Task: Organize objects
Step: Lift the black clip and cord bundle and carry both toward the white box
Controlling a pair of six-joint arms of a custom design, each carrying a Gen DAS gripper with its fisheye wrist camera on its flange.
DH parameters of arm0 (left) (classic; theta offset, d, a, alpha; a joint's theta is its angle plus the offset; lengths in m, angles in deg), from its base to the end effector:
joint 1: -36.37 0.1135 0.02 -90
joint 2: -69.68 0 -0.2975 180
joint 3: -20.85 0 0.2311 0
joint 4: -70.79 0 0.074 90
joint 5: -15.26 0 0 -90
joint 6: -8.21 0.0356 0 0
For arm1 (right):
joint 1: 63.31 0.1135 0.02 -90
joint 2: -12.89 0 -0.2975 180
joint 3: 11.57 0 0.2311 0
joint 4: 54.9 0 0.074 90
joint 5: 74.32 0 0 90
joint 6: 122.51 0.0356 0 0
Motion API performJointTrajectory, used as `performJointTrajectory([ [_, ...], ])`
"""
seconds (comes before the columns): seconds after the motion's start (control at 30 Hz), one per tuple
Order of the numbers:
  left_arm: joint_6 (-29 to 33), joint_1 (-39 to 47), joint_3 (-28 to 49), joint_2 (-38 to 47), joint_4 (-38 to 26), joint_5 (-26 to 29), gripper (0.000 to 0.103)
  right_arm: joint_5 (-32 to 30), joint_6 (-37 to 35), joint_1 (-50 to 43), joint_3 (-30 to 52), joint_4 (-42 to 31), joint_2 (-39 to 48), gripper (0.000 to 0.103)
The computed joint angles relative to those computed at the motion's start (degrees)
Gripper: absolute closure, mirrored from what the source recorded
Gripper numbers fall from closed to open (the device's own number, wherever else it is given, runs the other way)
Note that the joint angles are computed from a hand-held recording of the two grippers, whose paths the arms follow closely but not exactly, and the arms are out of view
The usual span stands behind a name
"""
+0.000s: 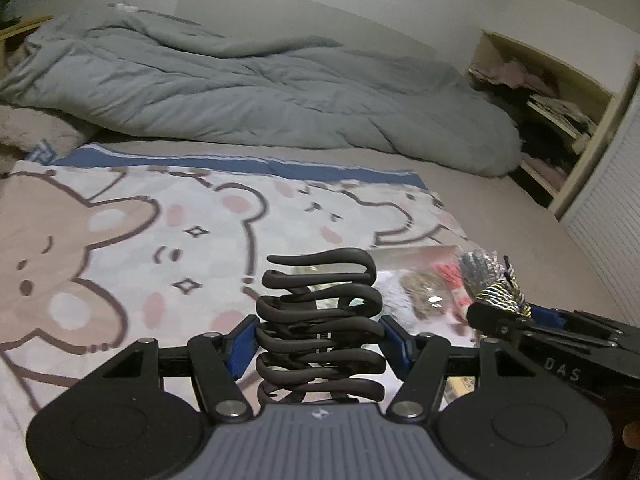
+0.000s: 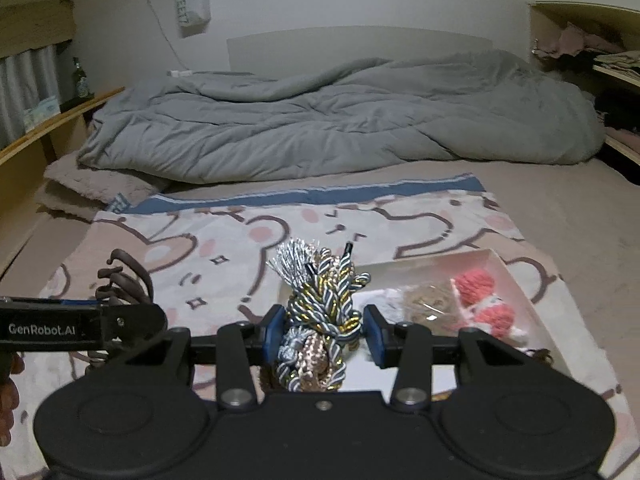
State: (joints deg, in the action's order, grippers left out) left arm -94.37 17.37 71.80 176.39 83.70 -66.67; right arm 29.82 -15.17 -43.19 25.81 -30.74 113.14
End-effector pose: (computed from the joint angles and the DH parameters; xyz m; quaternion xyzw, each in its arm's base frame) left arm 0.2968 -0.1075 0.1331 0.0793 0.9113 -0.1706 0.3664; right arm 0.2499 0.0823 0.1327 0.0316 0.8957 0.0328 0.4424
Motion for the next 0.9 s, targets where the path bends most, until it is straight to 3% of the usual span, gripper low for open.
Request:
performJointTrajectory([
  [0.43,-8.11,-7.35,6.23,9.69,-1.16,2.41,0.038,-8.10,-3.48,-10.59,-1.67,0.93,7.23,0.059],
  [0.67,-14.19,-7.72,9.58,15.09,-1.87,5.39,0.038,-10.64,-5.20,-12.59,0.32,0.02,13.10,0.059],
  [0.9,-15.96,-7.82,12.40,17.74,-3.93,6.20,0.038,-11.39,-7.78,-12.26,2.73,-0.47,16.81,0.059],
])
